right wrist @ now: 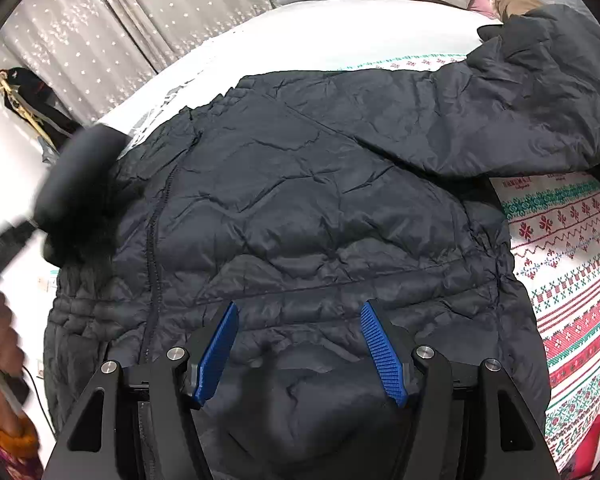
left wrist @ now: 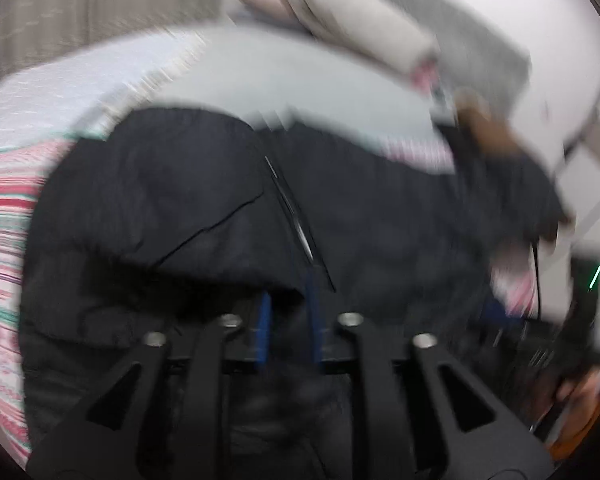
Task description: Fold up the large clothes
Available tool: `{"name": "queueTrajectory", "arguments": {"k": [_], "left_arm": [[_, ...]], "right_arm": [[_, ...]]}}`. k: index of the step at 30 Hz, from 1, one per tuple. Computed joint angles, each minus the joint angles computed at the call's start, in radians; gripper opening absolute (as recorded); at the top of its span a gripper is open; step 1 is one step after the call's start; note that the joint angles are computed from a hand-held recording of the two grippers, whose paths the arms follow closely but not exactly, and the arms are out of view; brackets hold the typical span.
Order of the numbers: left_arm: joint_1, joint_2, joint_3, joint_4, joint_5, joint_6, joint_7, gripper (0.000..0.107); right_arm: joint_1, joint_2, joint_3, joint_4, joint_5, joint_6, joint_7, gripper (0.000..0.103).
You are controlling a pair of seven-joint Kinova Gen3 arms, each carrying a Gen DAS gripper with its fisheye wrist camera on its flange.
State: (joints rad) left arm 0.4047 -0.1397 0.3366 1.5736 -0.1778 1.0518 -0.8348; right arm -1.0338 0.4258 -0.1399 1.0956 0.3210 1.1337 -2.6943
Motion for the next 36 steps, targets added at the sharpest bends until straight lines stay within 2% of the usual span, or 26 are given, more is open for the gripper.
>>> {"name": "queueTrajectory", "arguments": {"k": [1, 2, 3, 5, 6, 7, 8, 11, 14, 16, 18, 21, 23, 25, 29, 31, 34, 35, 36], "left_arm": [[0.034, 0.035, -0.021, 0.001, 0.041, 0.009, -0.024, 0.041], [0.072, 0.051, -0.061, 0.007, 0.081, 0.007, -0.033, 0.041], [0.109, 0.048, -0.098, 0.025, 0.122, -0.004, -0.035, 0.041], [0.127, -0.003, -0.118, 0.087, 0.196, -0.062, -0.046, 0.046], [0.109, -0.035, -0.101, 0.107, 0.214, -0.077, -0.048, 0.059], [0.073, -0.049, -0.078, 0.107, 0.215, -0.084, -0.052, 0.072], [0.030, -0.081, -0.036, 0.108, 0.200, -0.079, -0.048, 0.077], [-0.038, -0.122, 0.031, 0.076, 0.125, -0.020, -0.065, 0.079], [-0.068, -0.208, -0.007, 0.131, 0.099, -0.072, -0.034, 0.086], [-0.122, -0.219, 0.000, 0.148, 0.098, -0.073, -0.024, 0.088], [-0.170, -0.235, -0.018, 0.160, 0.095, -0.031, -0.021, 0.088], [-0.220, -0.270, -0.066, 0.200, 0.115, -0.031, -0.019, 0.088], [-0.263, -0.306, -0.116, 0.225, 0.130, -0.024, -0.013, 0.088], [-0.302, -0.346, -0.176, 0.263, 0.153, -0.035, -0.016, 0.087], [-0.354, -0.393, -0.288, 0.347, 0.225, -0.072, -0.038, 0.087], [-0.365, -0.410, -0.334, 0.390, 0.272, -0.101, -0.058, 0.080], [-0.391, -0.423, -0.307, 0.419, 0.298, -0.162, -0.070, 0.073], [-0.396, -0.430, -0.284, 0.423, 0.294, -0.188, -0.077, 0.072], [-0.389, -0.435, -0.259, 0.426, 0.289, -0.222, -0.095, 0.071]], "right_arm": [[0.001, 0.002, 0.000, -0.002, -0.001, 0.004, 0.002, 0.065], [0.005, 0.003, -0.002, -0.002, -0.006, 0.005, 0.008, 0.065], [0.008, 0.003, -0.004, 0.000, -0.011, 0.005, 0.013, 0.065], [0.007, 0.004, 0.000, -0.001, -0.008, 0.015, 0.012, 0.065], [0.003, 0.006, 0.004, -0.004, -0.003, 0.025, 0.008, 0.065], [0.001, 0.008, 0.007, -0.006, 0.001, 0.032, 0.004, 0.065], [0.001, 0.009, 0.007, -0.006, 0.001, 0.035, 0.001, 0.065], [0.003, 0.017, 0.005, -0.008, -0.004, 0.039, -0.003, 0.065], [-0.017, 0.036, 0.007, -0.034, 0.015, 0.060, 0.012, 0.065], [-0.030, 0.041, 0.009, -0.041, 0.028, 0.055, 0.025, 0.065], [-0.044, 0.027, 0.034, -0.014, 0.005, -0.002, 0.038, 0.065], [0.035, 0.005, -0.044, 0.034, -0.034, -0.124, 0.040, 0.067], [0.075, 0.008, -0.057, 0.037, -0.100, -0.180, 0.076, 0.068], [0.085, 0.027, -0.042, -0.002, -0.148, -0.189, 0.110, 0.068], [0.077, 0.100, -0.002, -0.131, -0.153, -0.137, 0.135, 0.069], [0.099, 0.145, -0.003, -0.184, -0.192, -0.144, 0.153, 0.069], [0.112, 0.209, 0.007, -0.246, -0.227, -0.179, 0.178, 0.068], [0.106, 0.225, 0.019, -0.263, -0.227, -0.187, 0.175, 0.057], [0.091, 0.243, 0.038, -0.287, -0.214, -0.192, 0.176, 0.022]]}}
